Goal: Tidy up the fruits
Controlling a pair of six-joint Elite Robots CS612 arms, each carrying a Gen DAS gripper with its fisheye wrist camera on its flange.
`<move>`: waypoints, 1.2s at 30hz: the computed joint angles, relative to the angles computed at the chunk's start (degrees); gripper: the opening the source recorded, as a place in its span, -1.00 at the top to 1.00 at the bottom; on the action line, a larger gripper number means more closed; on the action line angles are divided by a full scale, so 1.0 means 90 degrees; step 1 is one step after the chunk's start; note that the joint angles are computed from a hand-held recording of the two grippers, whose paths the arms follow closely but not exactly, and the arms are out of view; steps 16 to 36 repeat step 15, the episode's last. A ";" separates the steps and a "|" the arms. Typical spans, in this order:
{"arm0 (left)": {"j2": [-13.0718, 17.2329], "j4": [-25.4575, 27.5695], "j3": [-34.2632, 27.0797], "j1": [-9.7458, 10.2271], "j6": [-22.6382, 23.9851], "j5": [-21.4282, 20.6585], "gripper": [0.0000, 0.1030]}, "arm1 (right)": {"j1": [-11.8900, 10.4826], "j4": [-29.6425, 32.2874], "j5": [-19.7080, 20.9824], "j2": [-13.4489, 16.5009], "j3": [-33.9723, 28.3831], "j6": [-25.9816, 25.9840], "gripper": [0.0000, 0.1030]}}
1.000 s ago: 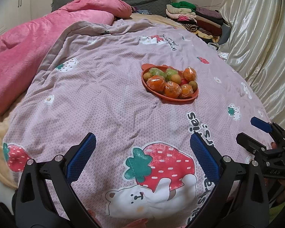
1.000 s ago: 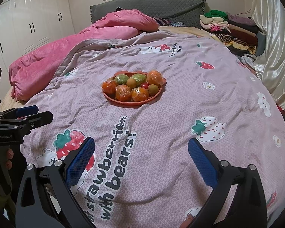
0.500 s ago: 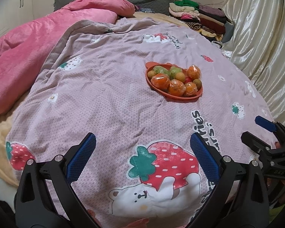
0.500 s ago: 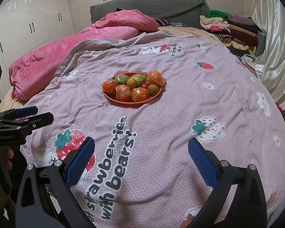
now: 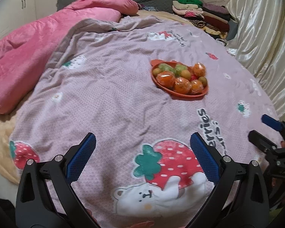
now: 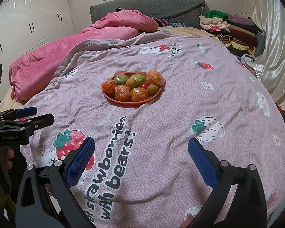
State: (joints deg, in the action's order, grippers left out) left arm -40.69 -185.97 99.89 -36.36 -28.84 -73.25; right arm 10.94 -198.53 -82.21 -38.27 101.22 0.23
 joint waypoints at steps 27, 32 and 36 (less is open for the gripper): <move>0.0605 0.1238 -0.1305 0.0780 -0.0303 0.0427 -0.81 | -0.0750 0.0657 -0.0922 0.0342 -0.0814 0.1005 -0.91; 0.0605 0.1238 -0.1305 0.0780 -0.0303 0.0427 -0.81 | -0.0750 0.0657 -0.0922 0.0342 -0.0814 0.1005 -0.91; 0.0605 0.1238 -0.1305 0.0780 -0.0303 0.0427 -0.81 | -0.0750 0.0657 -0.0922 0.0342 -0.0814 0.1005 -0.91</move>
